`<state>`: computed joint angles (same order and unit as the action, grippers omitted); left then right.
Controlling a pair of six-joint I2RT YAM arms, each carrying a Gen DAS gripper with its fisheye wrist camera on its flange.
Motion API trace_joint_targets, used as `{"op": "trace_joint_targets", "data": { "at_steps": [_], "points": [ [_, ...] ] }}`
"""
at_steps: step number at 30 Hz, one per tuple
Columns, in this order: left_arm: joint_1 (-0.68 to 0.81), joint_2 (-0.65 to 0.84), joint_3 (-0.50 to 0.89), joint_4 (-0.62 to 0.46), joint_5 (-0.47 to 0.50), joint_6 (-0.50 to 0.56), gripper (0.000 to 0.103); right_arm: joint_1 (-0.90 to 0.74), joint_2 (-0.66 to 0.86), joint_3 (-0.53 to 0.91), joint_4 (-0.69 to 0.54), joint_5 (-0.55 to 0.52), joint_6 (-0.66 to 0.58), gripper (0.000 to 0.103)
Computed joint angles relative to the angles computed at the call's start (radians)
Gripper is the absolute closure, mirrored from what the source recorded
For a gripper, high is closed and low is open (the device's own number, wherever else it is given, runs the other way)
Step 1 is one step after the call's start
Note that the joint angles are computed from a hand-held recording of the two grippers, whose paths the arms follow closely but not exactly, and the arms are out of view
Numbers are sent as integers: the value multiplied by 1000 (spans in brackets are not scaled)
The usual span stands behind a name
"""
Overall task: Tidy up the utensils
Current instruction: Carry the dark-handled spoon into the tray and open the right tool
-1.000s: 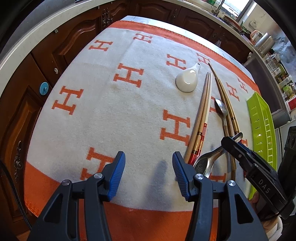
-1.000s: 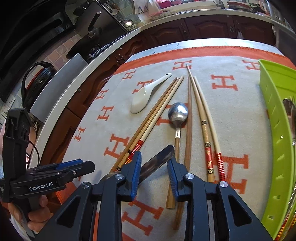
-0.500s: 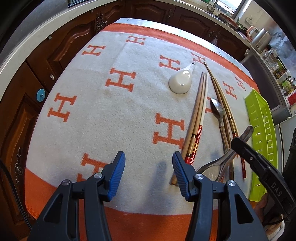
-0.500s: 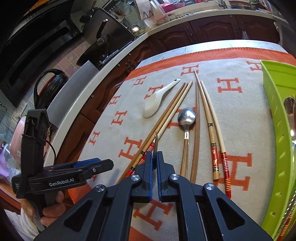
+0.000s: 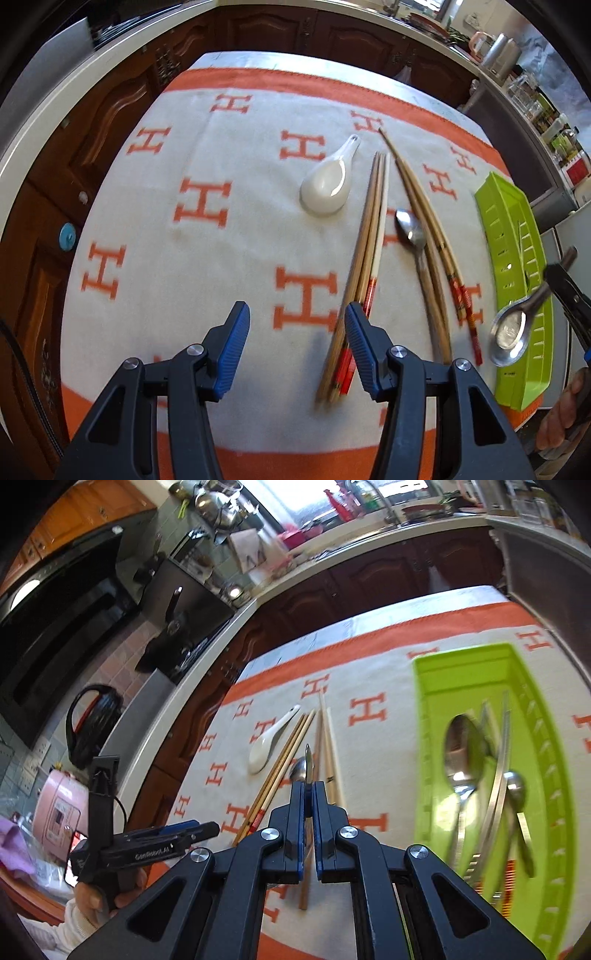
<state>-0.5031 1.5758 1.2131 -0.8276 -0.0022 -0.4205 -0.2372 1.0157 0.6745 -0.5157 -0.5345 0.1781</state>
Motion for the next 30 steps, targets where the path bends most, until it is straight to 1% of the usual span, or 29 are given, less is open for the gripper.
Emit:
{"op": "trace_joint_targets", "data": {
  "at_steps": [2, 3, 4, 7, 9, 11, 14, 21, 23, 24, 27, 28, 30],
  "points": [
    [32, 53, 70, 0, 23, 59, 47, -98, -14, 34, -69, -43, -59, 99],
    [49, 87, 114, -3, 30, 88, 44, -161, -20, 54, -108, -67, -97, 99],
    [59, 114, 149, -9, 32, 103, 42, -216, -16, 76, -142, -90, -133, 99],
    [101, 223, 277, -25, 61, 162, 42, -385, 2, 136, -241, -153, -248, 99],
    [131, 308, 368, -51, 113, 186, 42, -484, 33, 174, -298, -190, -319, 99],
    [152, 375, 435, -68, 166, 206, 42, -563, 64, 202, -344, -211, -386, 99],
    [158, 450, 505, -71, 204, 231, 42, -656, 106, 235, -401, -230, -477, 99],
    [154, 535, 563, -57, 236, 294, 42, -793, 201, 282, -475, -254, -626, 99],
    [146, 548, 563, -50, 225, 306, 45, -797, 209, 274, -463, -248, -626, 99],
    [141, 541, 547, -26, 212, 319, 46, -795, 214, 272, -455, -244, -621, 99],
    [124, 532, 524, -3, 182, 368, 46, -810, 239, 273, -451, -241, -640, 99],
    [114, 528, 514, 5, 167, 383, 46, -794, 230, 260, -434, -234, -618, 99],
    [100, 528, 512, 6, 145, 406, 46, -796, 244, 260, -427, -231, -622, 99]
  ]
}}
